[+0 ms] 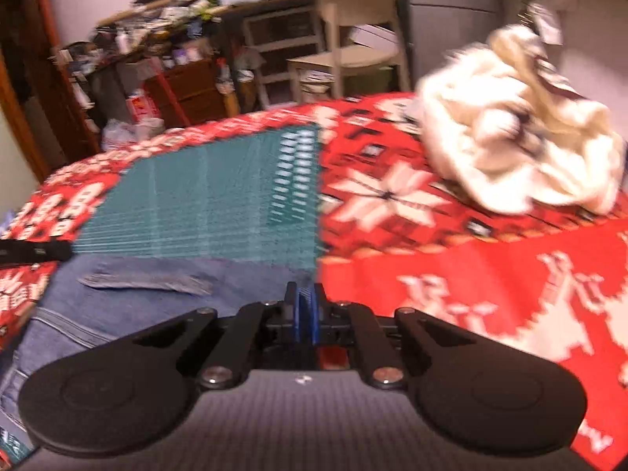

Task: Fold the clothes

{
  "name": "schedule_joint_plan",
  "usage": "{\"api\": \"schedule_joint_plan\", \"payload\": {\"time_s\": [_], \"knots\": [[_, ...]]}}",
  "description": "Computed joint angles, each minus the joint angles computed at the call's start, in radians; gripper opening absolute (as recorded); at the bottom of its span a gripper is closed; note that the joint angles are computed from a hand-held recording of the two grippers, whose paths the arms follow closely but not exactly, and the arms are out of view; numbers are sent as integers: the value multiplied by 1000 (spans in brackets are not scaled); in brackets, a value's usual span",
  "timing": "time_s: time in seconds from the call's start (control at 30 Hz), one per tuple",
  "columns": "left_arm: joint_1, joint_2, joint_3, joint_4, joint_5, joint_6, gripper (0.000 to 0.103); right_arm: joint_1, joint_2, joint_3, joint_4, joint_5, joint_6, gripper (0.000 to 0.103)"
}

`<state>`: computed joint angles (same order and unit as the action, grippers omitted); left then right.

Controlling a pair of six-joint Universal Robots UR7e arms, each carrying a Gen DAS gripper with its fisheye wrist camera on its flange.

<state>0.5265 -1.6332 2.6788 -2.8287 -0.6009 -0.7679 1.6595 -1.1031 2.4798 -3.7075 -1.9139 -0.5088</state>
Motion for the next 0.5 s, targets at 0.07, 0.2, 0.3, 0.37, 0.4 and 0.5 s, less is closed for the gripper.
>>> {"api": "schedule_joint_plan", "payload": {"time_s": [0.07,0.2,0.3,0.37,0.4,0.5], "knots": [[-31,-39,5,52,8,-26,6,-4,-41,28,3,36,0,6],[-108,-84,16,119,0,-81,7,-11,-123,80,16,107,0,10],[-158,-57,19,144,1,-103,9,16,-108,88,8,115,-1,10],[-171,-27,24,145,-8,-115,9,34,-79,86,-10,115,1,10],[-176,-12,26,144,-14,-121,9,49,-63,82,-12,109,4,10],[-187,27,41,126,-24,-134,12,72,-15,83,-42,94,-19,11]]}}
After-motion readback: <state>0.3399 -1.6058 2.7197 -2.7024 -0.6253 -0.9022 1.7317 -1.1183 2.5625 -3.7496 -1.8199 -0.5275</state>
